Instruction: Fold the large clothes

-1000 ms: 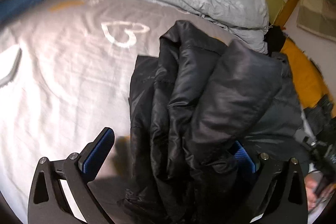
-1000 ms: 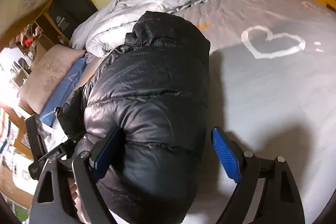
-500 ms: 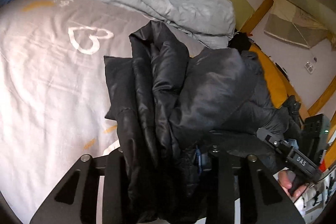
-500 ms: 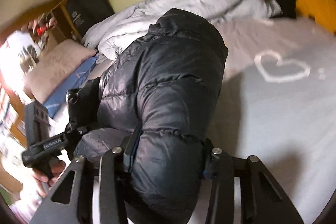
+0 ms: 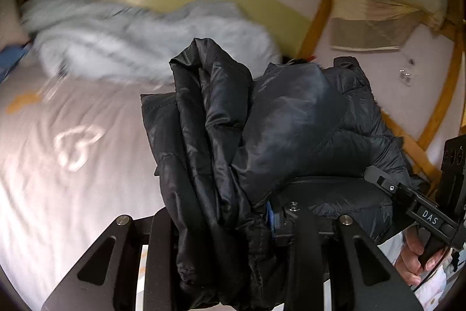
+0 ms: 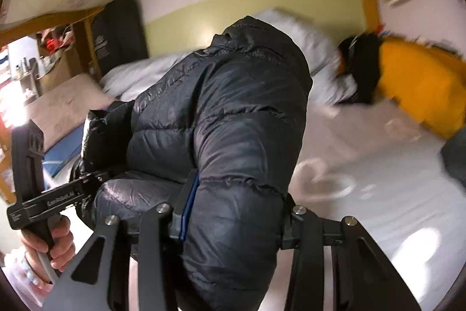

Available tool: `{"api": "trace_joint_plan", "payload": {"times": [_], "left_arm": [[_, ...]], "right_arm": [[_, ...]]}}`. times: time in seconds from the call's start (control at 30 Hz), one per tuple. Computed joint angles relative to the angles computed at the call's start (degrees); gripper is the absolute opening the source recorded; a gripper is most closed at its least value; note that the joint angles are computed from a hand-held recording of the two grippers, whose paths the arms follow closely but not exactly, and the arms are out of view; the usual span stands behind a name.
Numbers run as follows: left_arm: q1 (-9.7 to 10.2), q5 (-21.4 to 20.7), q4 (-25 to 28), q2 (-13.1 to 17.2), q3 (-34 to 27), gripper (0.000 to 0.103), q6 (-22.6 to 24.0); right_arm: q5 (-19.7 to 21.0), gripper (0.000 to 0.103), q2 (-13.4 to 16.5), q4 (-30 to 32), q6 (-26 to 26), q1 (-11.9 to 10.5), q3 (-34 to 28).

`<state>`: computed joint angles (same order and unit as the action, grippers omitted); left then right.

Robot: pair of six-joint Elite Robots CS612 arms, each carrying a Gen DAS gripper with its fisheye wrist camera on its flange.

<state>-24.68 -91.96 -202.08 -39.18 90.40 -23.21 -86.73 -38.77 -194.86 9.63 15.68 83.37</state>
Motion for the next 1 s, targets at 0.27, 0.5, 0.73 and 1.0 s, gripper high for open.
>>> {"api": "trace_joint_plan", "payload": {"times": [0.27,0.5,0.73,1.0], "left_arm": [[-4.9,-2.33,1.76,5.55,-14.32,0.031,4.97],[-7.52,-5.2,14.09,15.73,-33.92,0.031,5.85],[-8.8,-2.33,27.06,25.11,-49.71,0.031,6.31],[-9.83,1.29,35.8,32.49,-62.57,0.032,9.66]], "right_arm": [[-5.37,0.038,-3.3,-6.97,-2.0,-5.8,5.25],[-13.28,0.038,-0.79,-6.14,1.17,-9.84,3.64],[-15.46,0.038,6.12,1.68,3.03,-11.9,-4.81],[-24.64,0.038,11.93,2.07,-0.87,-11.25,-11.7]]}}
